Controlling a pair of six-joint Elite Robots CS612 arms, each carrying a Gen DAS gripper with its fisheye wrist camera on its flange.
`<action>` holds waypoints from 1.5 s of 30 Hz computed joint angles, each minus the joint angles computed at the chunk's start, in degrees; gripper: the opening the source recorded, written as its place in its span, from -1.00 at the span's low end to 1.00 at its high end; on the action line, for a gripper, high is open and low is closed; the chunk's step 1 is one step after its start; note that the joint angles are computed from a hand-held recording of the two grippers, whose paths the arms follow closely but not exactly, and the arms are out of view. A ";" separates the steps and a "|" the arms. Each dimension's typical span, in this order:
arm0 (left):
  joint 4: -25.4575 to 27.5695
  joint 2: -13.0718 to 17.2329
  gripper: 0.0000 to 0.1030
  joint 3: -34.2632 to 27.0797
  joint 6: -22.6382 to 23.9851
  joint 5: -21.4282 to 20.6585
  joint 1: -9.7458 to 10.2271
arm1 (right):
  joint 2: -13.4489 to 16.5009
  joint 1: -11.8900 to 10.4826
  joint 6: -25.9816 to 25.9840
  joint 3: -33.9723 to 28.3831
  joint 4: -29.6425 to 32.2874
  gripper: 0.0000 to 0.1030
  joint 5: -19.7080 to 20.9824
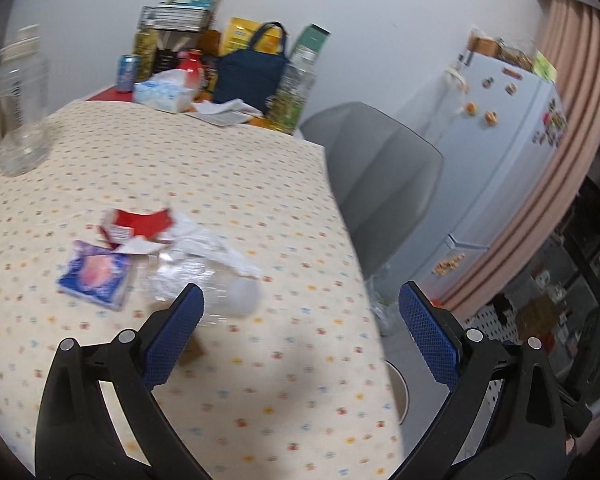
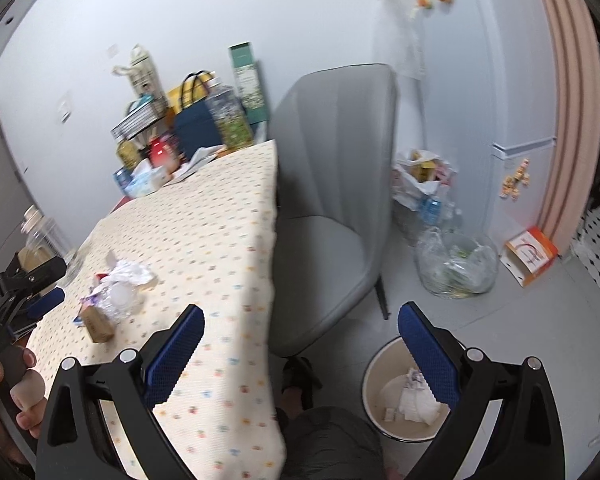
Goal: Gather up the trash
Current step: 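Move both empty tools back to the table, then grasp the small brown cardboard box with the right tool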
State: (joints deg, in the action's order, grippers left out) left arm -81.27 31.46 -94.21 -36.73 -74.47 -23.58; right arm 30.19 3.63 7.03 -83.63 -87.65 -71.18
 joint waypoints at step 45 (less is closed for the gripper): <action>15.61 5.11 0.88 -13.22 -10.60 9.44 5.50 | -6.32 11.94 -23.33 12.57 7.26 -0.48 6.83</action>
State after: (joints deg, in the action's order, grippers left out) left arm -65.66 36.57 -107.43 -47.33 -65.03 -18.08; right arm 23.87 15.57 -16.30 -71.06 -80.39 -64.35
